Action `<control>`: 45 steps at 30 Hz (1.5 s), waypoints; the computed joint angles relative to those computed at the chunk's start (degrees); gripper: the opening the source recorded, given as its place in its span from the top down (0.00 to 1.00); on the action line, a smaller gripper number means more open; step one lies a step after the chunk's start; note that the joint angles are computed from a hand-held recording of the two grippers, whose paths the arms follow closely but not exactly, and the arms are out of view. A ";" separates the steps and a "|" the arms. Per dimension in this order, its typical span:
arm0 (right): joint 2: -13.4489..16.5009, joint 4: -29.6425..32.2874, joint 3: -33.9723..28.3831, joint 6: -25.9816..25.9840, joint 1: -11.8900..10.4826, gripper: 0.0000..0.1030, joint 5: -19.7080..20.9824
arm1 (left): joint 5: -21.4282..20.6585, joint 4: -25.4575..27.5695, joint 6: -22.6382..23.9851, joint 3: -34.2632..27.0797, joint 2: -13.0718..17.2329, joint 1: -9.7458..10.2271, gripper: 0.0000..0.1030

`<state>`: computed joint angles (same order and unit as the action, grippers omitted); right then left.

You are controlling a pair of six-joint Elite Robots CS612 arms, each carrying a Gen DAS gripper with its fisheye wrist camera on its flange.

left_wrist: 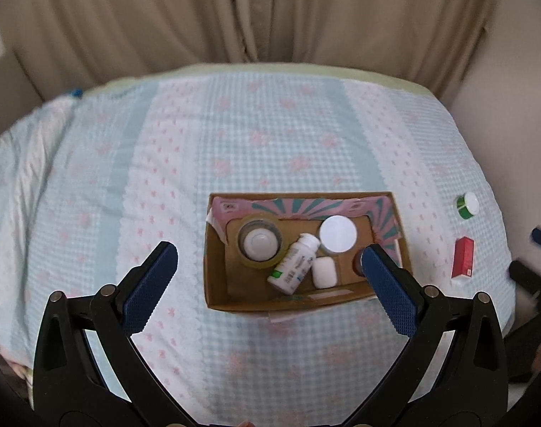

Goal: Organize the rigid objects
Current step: 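Lift both tools and move them toward the red carton and green jar, then grasp the red carton with the left tool while the right tool grasps the green-labelled jar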

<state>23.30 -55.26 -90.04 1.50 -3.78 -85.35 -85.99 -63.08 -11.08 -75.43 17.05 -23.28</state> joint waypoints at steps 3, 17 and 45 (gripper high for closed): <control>-0.62 0.45 -2.15 -0.45 -1.57 0.00 -0.72 | 1.49 -0.01 -0.19 -2.03 -0.08 -1.68 0.00; -0.49 0.64 -4.87 -9.78 -13.01 0.00 4.22 | 6.19 2.17 -14.02 -4.48 0.35 -11.06 0.00; 6.20 -1.56 7.05 -33.99 -22.08 0.00 13.59 | -8.73 -8.71 -0.68 19.71 1.58 -20.27 0.13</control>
<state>29.50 -56.82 -82.99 -32.49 -25.86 -71.76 -94.72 -71.79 -11.76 -55.72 18.62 -43.54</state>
